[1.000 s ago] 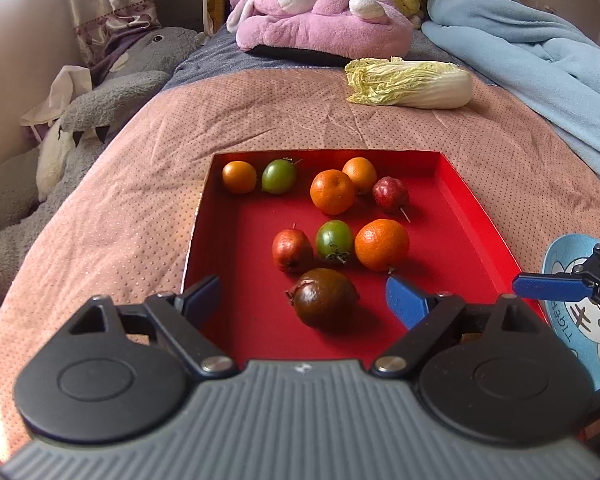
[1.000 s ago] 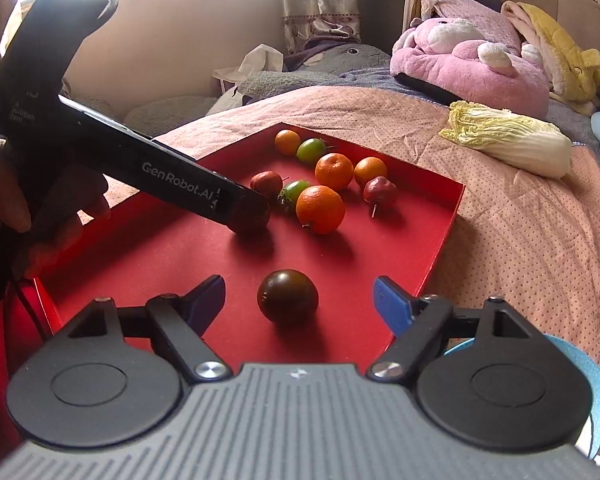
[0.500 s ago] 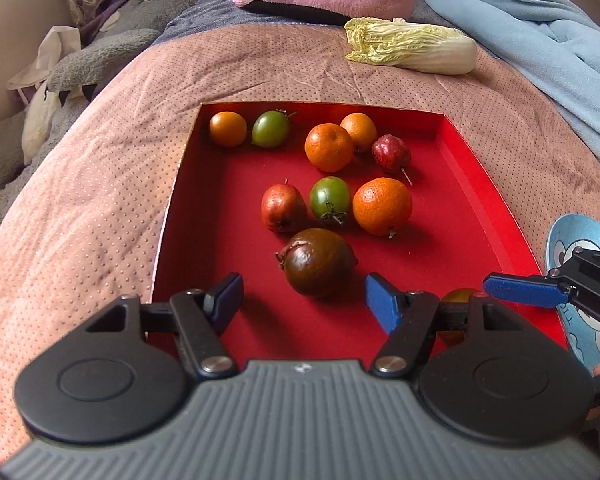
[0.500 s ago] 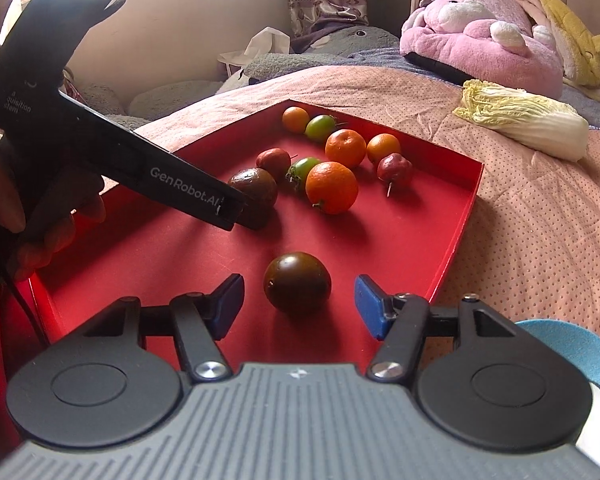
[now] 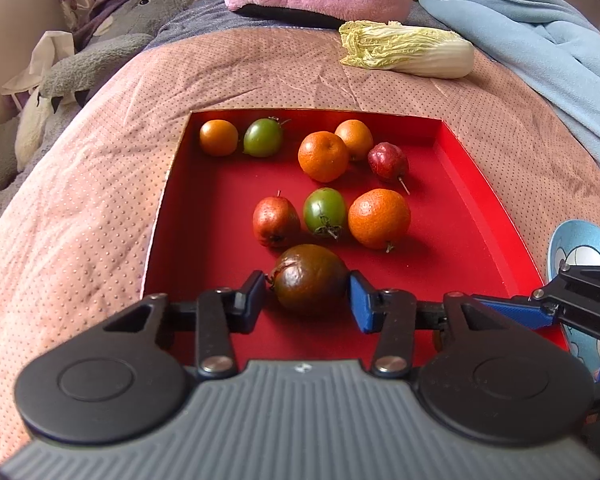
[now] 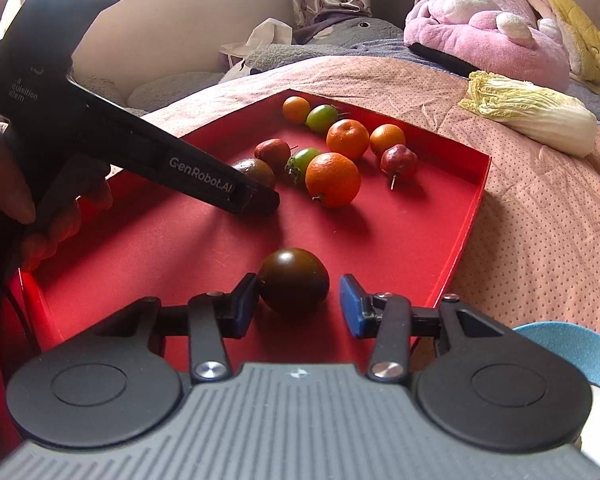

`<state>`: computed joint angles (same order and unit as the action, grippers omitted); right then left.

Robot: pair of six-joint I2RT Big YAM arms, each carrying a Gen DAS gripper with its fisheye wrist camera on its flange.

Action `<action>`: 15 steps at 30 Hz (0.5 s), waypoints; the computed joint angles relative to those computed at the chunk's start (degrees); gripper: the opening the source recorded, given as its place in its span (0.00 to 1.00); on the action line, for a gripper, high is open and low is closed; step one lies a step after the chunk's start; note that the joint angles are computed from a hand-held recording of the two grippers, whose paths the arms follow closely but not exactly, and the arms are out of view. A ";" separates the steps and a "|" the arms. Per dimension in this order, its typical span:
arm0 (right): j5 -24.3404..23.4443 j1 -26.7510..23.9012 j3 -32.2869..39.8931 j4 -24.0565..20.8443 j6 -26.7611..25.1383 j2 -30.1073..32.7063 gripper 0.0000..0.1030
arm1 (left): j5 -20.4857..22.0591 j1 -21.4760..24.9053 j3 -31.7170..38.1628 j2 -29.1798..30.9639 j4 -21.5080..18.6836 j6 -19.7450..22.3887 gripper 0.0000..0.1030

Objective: Organize fruits
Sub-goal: 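Grasp a dark plum with the left gripper while the right gripper grasps another dark plum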

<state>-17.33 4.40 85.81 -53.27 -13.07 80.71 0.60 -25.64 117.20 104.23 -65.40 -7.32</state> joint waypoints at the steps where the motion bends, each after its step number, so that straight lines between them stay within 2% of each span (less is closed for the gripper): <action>1: 0.15 0.11 0.06 -0.01 -0.29 0.02 0.45 | 0.15 0.05 -0.03 -0.04 0.00 -0.15 0.46; 5: 1.62 0.77 -0.04 0.22 -0.85 -0.16 0.42 | 0.74 0.26 -0.17 -0.21 0.13 -1.09 0.45; 15: 0.96 0.18 -0.93 -0.72 -0.88 -2.52 0.42 | 1.17 0.39 -1.36 -1.36 0.09 -1.60 0.44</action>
